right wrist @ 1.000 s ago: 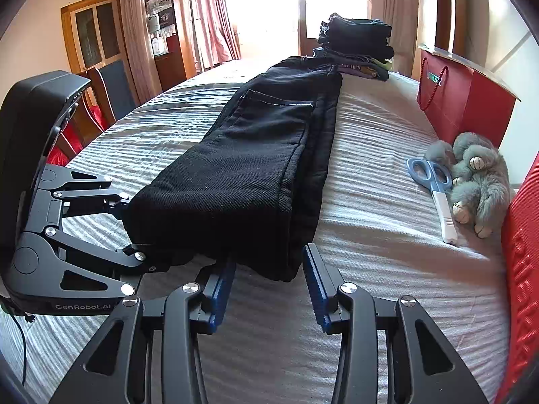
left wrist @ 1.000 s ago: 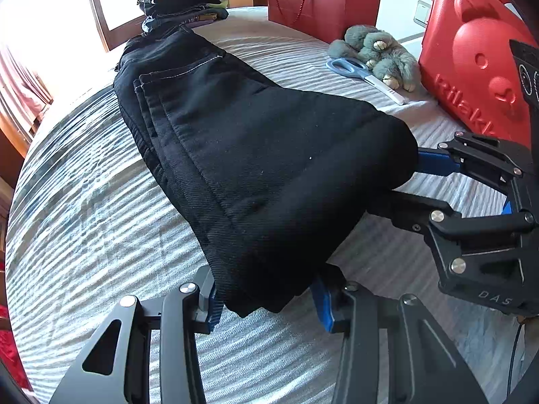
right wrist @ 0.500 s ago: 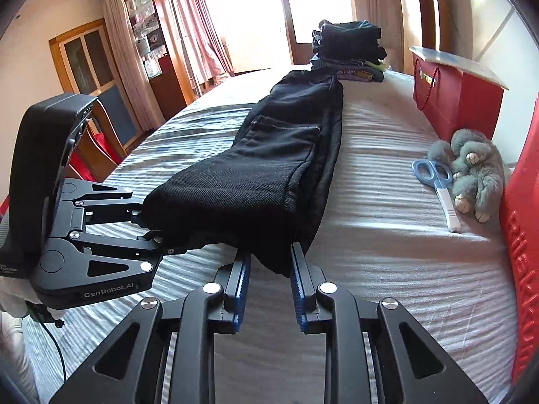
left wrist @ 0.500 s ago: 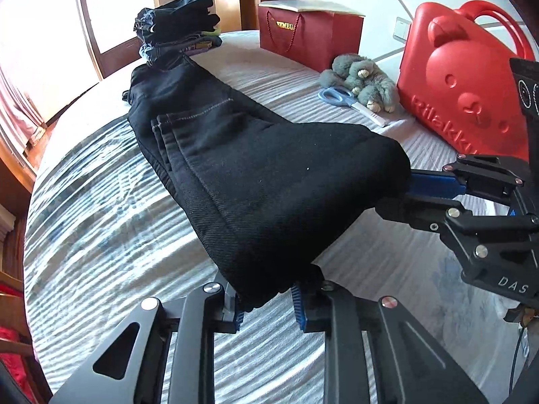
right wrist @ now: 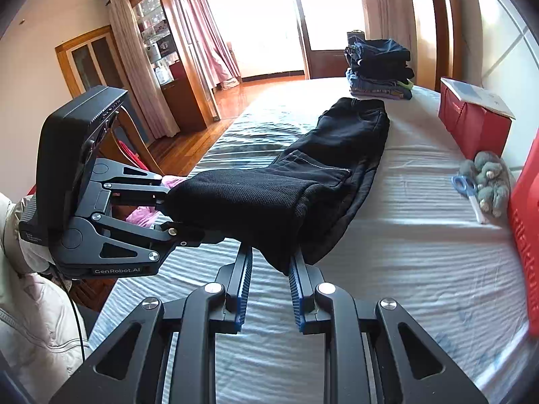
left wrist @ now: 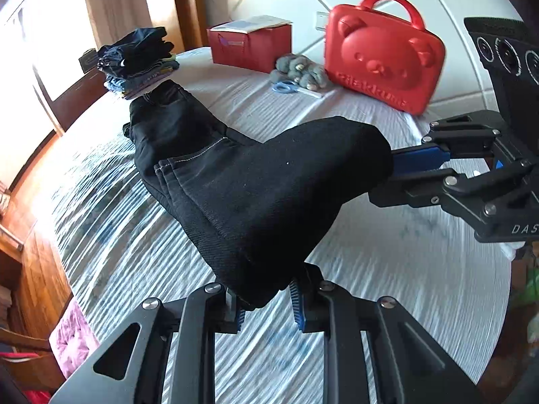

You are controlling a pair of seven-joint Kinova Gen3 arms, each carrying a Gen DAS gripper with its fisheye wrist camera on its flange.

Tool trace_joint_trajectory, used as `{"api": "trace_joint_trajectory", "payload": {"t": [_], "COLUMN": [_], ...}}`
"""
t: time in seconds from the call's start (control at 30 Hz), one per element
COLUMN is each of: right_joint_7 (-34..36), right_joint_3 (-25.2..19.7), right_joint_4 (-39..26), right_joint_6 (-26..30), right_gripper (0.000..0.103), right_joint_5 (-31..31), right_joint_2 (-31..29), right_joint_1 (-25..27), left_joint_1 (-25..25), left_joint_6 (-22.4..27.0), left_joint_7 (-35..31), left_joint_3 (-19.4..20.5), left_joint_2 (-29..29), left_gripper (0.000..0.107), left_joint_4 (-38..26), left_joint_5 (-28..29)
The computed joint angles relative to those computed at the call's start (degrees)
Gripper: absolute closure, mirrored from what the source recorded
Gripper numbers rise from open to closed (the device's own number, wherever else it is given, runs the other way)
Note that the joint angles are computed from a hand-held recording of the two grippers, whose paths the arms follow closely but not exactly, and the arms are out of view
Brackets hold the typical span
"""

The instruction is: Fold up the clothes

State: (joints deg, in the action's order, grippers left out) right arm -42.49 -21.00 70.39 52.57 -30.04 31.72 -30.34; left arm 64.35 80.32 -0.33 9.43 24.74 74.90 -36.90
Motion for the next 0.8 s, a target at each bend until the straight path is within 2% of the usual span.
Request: {"api": "trace_joint_trajectory", "payload": {"t": [0.13, 0.23, 0.3, 0.37, 0.53, 0.67, 0.8], "right_joint_7": [-9.3, -16.3, -20.9, -23.7, -24.3, -26.2, -28.2], "right_joint_3": [2.2, 2.1, 1.5, 1.1, -0.1, 0.4, 1.4], "right_joint_4": [10.6, 18.6, 21.0, 20.8, 18.6, 13.6, 5.1], "right_joint_6": [-4.6, -11.5, -14.0, -14.0, -15.1, -15.1, -13.0], "right_gripper": [0.082, 0.082, 0.082, 0.082, 0.082, 0.082, 0.082], "right_joint_5": [0.9, 2.6, 5.3, 8.7, 9.7, 12.2, 15.0], "right_joint_2": [-8.2, -14.1, -16.4, -17.3, -16.8, -14.7, -10.6], "right_joint_1": [-5.1, -9.0, -11.1, -12.7, -12.7, -13.9, -15.5], "left_joint_1": [3.0, 5.1, 6.1, 6.9, 6.5, 3.7, -3.4], "left_joint_6": [-1.6, -1.3, -0.1, 1.6, 4.3, 4.8, 1.3], "left_joint_7": [0.7, 2.9, 5.0, 7.1, 8.9, 5.7, -2.0], "left_joint_3": [3.1, 5.3, 6.1, 6.6, 7.3, 7.7, 7.9], "left_joint_2": [-4.5, -6.6, -7.3, -7.5, -8.7, -11.5, -16.2], "left_gripper": [0.087, 0.087, 0.087, 0.087, 0.087, 0.087, 0.087], "left_joint_4": [5.4, 7.5, 7.9, 7.9, 8.4, 9.9, 13.8], "left_joint_5": [0.3, 0.4, 0.1, -0.7, -2.4, -4.1, -4.3]}}
